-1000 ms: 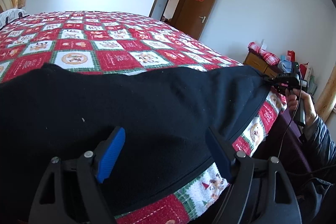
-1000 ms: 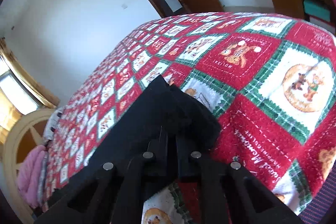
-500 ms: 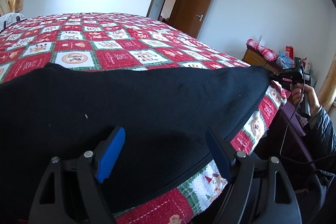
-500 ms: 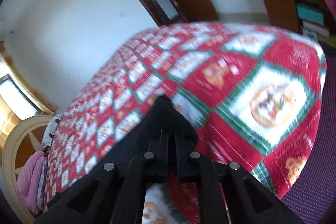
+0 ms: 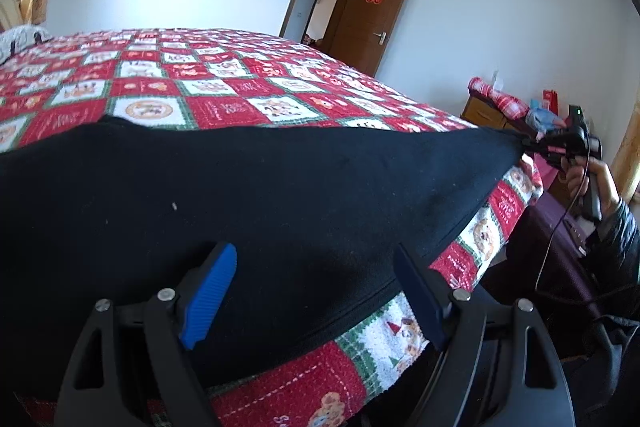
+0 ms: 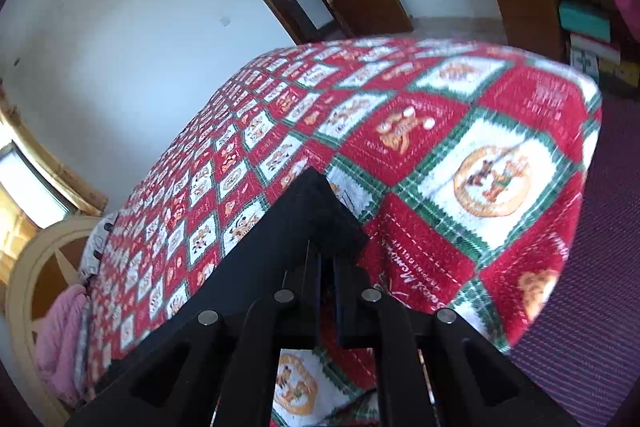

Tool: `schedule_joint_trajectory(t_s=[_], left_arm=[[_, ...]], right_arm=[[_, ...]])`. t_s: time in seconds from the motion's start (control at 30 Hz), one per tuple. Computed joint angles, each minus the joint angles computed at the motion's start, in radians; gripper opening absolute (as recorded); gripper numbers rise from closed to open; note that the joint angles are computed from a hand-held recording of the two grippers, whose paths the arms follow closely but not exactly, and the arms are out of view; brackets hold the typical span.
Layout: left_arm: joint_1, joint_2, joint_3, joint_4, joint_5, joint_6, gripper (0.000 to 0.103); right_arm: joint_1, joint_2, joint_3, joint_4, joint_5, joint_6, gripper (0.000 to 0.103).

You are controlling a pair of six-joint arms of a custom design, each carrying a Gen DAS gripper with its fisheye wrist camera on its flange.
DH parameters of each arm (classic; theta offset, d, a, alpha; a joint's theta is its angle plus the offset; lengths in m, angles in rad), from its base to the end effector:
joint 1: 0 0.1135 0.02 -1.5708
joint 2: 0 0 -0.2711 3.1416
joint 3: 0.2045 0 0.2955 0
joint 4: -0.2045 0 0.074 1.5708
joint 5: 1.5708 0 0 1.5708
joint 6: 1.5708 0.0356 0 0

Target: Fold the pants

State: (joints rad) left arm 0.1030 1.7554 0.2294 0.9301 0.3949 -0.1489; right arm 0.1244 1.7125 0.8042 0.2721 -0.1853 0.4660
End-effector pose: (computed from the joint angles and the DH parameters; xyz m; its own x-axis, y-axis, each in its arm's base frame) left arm 0.2313 0.0101 0.0337 -0.5850 -0.1981 -0.7865 0.1366 0.9318 -0.3363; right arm 0.3676 0.0526 0.1259 -0.6476 0.3641 -0.6694 0.0246 0.8880 0.4592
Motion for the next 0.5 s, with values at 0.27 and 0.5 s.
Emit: schedule_joint_trajectory(t_s=[0.27,0.5], left_arm=[[0.0,-0.009,-0.025,0.032,-0.001,-0.008,0.085],[0.051,-0.073,-0.07,0.074,-0.007,-0.023,0.085]], right_arm=[[-0.016,0.107,0.033,0.045,0.019,-0.014,0.009],[-0.016,-0.005,-0.06,0.112,0.179,0.001,0.047]])
